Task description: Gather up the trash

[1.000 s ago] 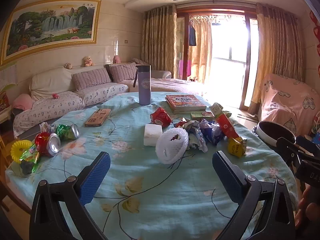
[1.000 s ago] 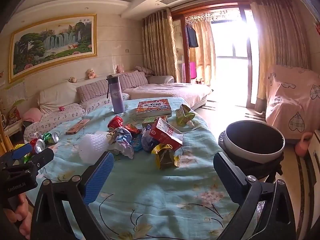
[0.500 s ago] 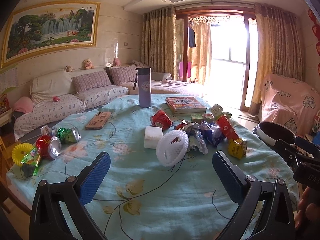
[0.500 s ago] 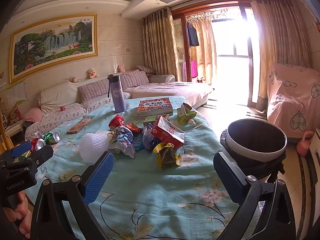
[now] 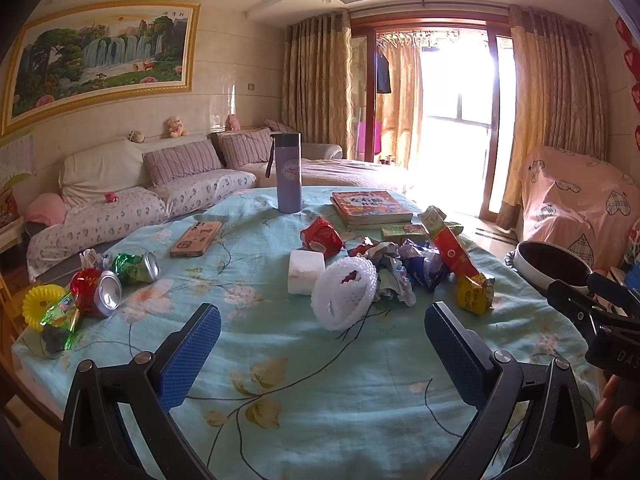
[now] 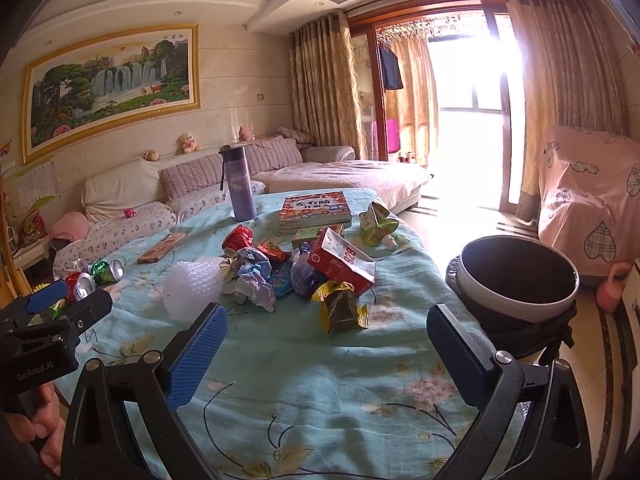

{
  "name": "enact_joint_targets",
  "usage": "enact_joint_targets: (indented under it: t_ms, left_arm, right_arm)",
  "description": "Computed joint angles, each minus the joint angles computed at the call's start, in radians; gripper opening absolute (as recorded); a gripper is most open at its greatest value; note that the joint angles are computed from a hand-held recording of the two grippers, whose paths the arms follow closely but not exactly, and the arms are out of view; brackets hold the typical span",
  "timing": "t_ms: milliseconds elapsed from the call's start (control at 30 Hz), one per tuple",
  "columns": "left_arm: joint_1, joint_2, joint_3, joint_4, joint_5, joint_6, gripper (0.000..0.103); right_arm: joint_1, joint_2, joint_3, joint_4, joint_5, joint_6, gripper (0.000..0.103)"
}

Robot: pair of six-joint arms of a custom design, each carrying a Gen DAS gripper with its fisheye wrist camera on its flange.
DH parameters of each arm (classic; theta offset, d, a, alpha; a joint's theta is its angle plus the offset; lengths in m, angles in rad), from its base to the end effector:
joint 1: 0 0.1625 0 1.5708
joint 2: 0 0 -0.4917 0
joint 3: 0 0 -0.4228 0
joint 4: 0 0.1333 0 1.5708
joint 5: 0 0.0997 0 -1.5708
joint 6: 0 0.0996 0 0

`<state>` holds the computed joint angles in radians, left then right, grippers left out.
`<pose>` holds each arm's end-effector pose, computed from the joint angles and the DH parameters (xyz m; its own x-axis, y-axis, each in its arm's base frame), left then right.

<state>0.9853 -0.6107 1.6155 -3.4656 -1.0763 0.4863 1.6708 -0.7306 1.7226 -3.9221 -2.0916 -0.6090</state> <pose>-0.2697 -0.7336 0.1099 -0.6662 0.4035 -0.6273 0.7456 0.3801 -0.5474 0.1535 -0.6910 0.2160 -0.7358 0.2065 0.6450 -0.5387 0.3987 -0.7422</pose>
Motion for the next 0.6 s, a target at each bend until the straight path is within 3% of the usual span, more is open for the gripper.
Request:
enact_joint_targets:
  t_ms: [600]
  left_arm:
    - [0.013,0.013,-0.034,0.057,0.001,-0.022,0.102]
  right_arm:
    - [-0.012,-0.001,-0.016,0.055,0.007,0.024,0.101]
